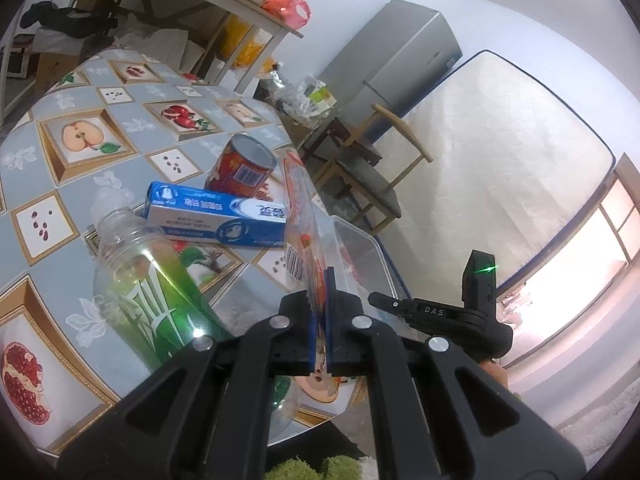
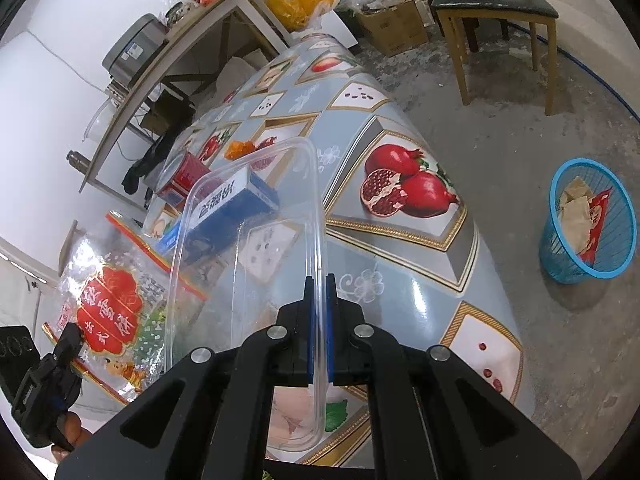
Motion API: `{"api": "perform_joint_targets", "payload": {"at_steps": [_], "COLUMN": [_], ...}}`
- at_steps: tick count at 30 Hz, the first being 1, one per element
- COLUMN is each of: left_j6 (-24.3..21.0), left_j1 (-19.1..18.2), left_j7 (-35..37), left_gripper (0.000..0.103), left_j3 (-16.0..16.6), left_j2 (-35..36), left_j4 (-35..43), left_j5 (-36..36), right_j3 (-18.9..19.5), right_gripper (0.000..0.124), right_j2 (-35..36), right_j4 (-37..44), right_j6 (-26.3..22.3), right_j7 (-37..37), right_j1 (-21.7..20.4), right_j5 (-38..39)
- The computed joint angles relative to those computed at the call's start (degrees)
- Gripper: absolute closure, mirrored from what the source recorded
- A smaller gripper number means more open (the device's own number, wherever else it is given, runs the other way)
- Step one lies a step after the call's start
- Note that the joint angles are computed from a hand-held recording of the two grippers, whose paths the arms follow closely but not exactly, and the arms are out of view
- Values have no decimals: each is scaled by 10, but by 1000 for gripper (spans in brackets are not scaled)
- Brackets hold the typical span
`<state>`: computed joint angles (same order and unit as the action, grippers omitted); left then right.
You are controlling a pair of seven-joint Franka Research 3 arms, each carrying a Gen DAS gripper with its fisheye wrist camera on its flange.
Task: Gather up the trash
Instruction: 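Carry the container and zip bag to the blue wastebasket with both tools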
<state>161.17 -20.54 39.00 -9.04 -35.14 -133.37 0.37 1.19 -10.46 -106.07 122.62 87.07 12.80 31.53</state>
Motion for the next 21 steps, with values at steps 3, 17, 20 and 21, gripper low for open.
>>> {"api": "perform_joint_targets", "payload": {"at_steps": [3,17,20,21], "left_j6": [2,0,0,0], "left_j1": [-1,12,18,21], "left_j7": [-1,-21,-27,-31], "left_gripper": [102,102,102,102], "left_j3": [-2,-29,-38,-42], "left_j2": [2,13,16,18], "left_j4": [4,28,35,39], "left_j5": [1,30,42,48], "right_j3": [-2,-19,-23,-26], "right_gripper": [119,119,119,119], "right_j2": [-2,-30,-31,-32], "right_j4": [0,-25,-23,-22], "right_j6": [2,15,14,15], "right_j7": [-1,-22,-30,-35], "right_j1": [-2,-14,-17,-19], "right_j5": [3,27,33,35]}}
